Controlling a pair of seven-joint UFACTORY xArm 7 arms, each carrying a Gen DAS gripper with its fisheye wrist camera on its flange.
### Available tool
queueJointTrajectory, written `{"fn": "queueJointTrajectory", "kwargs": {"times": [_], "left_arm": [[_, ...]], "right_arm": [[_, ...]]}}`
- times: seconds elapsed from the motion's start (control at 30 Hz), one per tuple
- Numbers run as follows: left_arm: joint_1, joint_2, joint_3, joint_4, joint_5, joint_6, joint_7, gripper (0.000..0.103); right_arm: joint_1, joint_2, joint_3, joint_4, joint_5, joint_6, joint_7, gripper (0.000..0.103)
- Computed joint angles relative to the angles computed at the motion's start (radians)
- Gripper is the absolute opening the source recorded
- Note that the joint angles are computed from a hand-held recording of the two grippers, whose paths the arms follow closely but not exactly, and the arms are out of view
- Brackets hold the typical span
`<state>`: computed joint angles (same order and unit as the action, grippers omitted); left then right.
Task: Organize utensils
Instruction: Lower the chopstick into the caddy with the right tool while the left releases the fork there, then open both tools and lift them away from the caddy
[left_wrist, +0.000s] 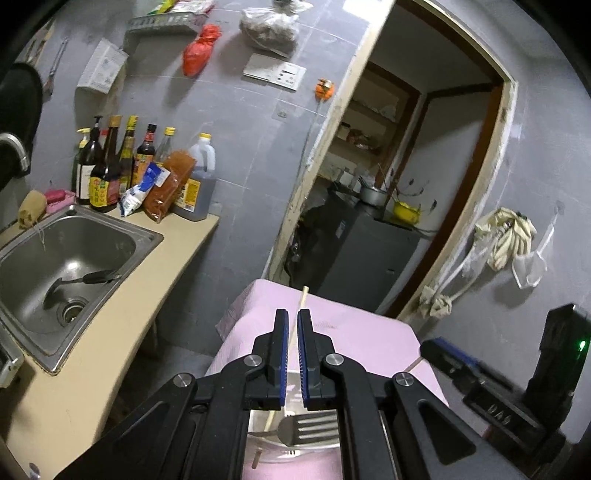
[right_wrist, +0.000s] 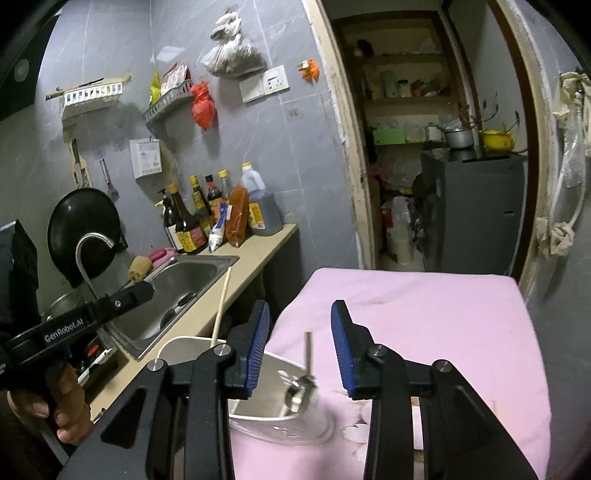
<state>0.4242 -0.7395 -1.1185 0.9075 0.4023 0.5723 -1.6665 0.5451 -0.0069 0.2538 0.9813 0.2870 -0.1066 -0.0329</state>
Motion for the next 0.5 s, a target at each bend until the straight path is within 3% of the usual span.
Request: {"fn": "queueJointTrajectory", "kwargs": {"times": [0.07,0.17,0.33,0.4,0.5], "left_arm": [[0.005,0.02,-0.01,0.021,0.004,0.013,0.019,0.005],[0.018,0.046,-0.032,0.056,0.01,0.033,0.052,0.005],[0.058,0.076,-0.081,0.115,-0.002,0.039,0.104,0.007],[0.087,0.078,-0.111,0.143,-0.014,0.032,0.126,0.012],[0.138,0.044,-0.152,0.181,-0.037,0.02,0.142,0.042]], "right_arm": [[-0.03,-0.029,0.007,-0.024,-0.063,-0.001,0.062,0.033],[-0.114,-0.081,0.046,-0.066,-0.178,-0.011,0.175,0.046],[-0.201,-0.159,0.071,-0.116,-0.264,-0.007,0.271,0.061],[-0.228,-0.193,0.076,-0.138,-0.292,-0.007,0.299,0.065],[-0.271,-0.242,0.085,-0.167,-0.322,-0.005,0.33,0.071]]}}
